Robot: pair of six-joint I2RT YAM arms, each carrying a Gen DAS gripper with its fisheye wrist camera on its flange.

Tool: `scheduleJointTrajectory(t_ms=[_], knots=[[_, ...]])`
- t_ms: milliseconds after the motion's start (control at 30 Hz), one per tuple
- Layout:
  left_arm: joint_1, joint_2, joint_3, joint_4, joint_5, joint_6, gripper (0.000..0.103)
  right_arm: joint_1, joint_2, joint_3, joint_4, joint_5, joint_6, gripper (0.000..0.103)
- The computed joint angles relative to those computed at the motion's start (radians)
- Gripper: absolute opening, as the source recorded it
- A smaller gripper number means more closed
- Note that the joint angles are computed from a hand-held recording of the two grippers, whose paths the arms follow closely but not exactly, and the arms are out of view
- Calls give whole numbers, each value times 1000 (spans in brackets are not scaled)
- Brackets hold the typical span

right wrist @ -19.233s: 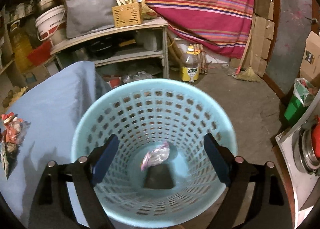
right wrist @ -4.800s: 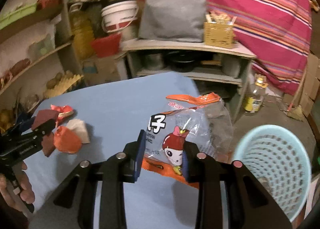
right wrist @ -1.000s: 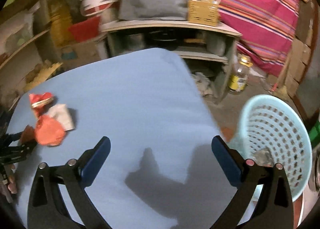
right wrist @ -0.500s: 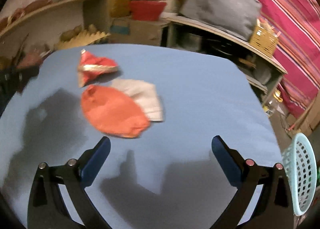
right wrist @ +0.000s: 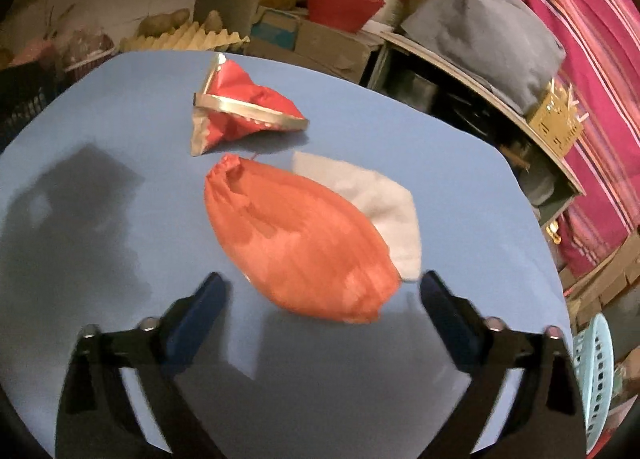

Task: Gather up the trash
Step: 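Grasp the orange bag with the right tool while the left tool holds the pad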

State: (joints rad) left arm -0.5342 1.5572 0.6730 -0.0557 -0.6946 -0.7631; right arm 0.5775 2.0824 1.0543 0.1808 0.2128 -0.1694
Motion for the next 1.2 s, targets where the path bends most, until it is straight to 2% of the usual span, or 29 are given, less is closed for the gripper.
scheduleJointTrajectory(t_ms=[67,133,200,467,667,800,867,1000,1200], knots=[[9,-6,-18,22,13,-1,86,-4,10,28,-27,-24,-1,74],[14,1,-20,25,16,-7,87,-15,16,57,-63,-54,1,50],[10,16,-9,11,4,-11,86,-30,12,64,-83,-97,-1,39],[-39,60,58,-55,-43,-36,86,-133,-68,-1,-73,-277,-10,15],[-116,122,174,-149,-90,-78,86,-245,-150,-30,-110,-425,-32,13],[-166,152,225,-169,-88,-118,86,-331,-214,-62,-125,-496,-61,13],[-187,180,265,-198,-90,-143,86,-383,-229,-65,-134,-530,-73,9],[-233,242,360,-284,-96,-206,86,-481,-238,-57,-159,-594,-97,9],[-287,301,471,-356,-96,-280,86,-649,-243,-30,-201,-720,-141,9]])
